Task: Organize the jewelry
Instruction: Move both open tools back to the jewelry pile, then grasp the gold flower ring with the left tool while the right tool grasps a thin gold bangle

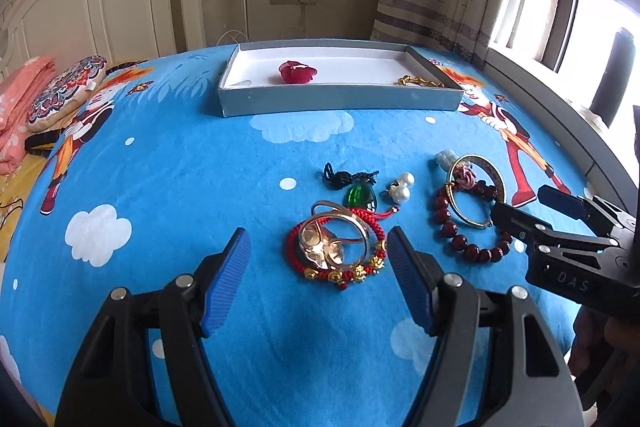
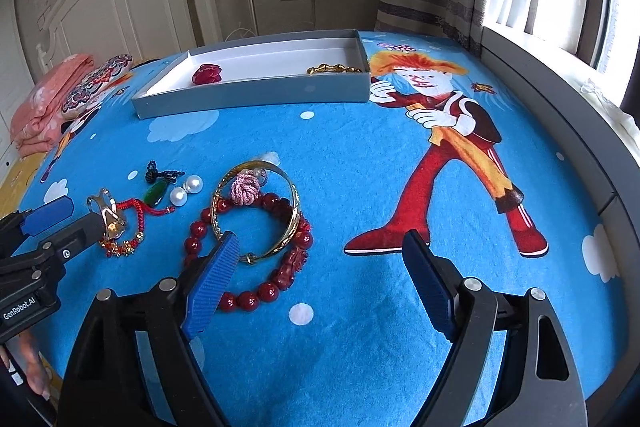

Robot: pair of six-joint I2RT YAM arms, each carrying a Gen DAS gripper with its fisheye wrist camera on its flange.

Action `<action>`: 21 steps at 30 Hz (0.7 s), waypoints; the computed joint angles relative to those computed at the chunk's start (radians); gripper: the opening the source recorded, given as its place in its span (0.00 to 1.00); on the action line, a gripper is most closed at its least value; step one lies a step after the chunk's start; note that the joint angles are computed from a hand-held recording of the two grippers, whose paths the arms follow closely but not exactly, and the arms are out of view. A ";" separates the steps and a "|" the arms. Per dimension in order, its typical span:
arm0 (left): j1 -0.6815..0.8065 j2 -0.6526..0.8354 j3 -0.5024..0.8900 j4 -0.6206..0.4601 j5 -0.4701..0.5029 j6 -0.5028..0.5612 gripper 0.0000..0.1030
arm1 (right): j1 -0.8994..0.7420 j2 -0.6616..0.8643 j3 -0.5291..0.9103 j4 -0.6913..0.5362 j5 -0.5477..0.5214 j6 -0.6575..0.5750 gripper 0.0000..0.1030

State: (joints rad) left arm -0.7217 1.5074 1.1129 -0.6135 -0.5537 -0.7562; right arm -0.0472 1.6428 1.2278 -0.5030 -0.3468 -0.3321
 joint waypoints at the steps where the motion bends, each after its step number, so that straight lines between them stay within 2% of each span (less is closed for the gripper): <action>1: 0.002 0.006 0.001 0.006 0.005 0.005 0.66 | 0.001 0.000 -0.001 0.000 -0.002 0.000 0.76; 6: 0.011 0.035 0.012 0.007 0.005 0.020 0.66 | 0.005 0.011 0.011 -0.007 -0.006 0.006 0.76; 8: 0.015 0.047 0.019 0.009 0.008 0.032 0.62 | 0.006 0.020 0.022 -0.015 -0.011 0.009 0.75; 10: 0.019 0.058 0.024 0.011 0.012 0.045 0.52 | 0.010 0.031 0.032 -0.019 -0.010 0.012 0.73; 13: 0.021 0.071 0.030 0.016 0.027 0.059 0.37 | 0.009 0.057 0.061 -0.038 -0.022 0.019 0.67; 17: 0.021 0.069 0.027 0.022 0.029 0.071 0.36 | 0.010 0.107 0.120 -0.067 -0.020 0.034 0.47; 21: 0.025 0.057 0.015 0.031 0.037 0.070 0.36 | 0.010 0.132 0.153 -0.077 -0.028 0.038 0.42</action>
State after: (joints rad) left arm -0.6971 1.5645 1.1281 -0.5825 -0.5163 -0.6866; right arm -0.0373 1.7750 1.3806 -0.5803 -0.3744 -0.2940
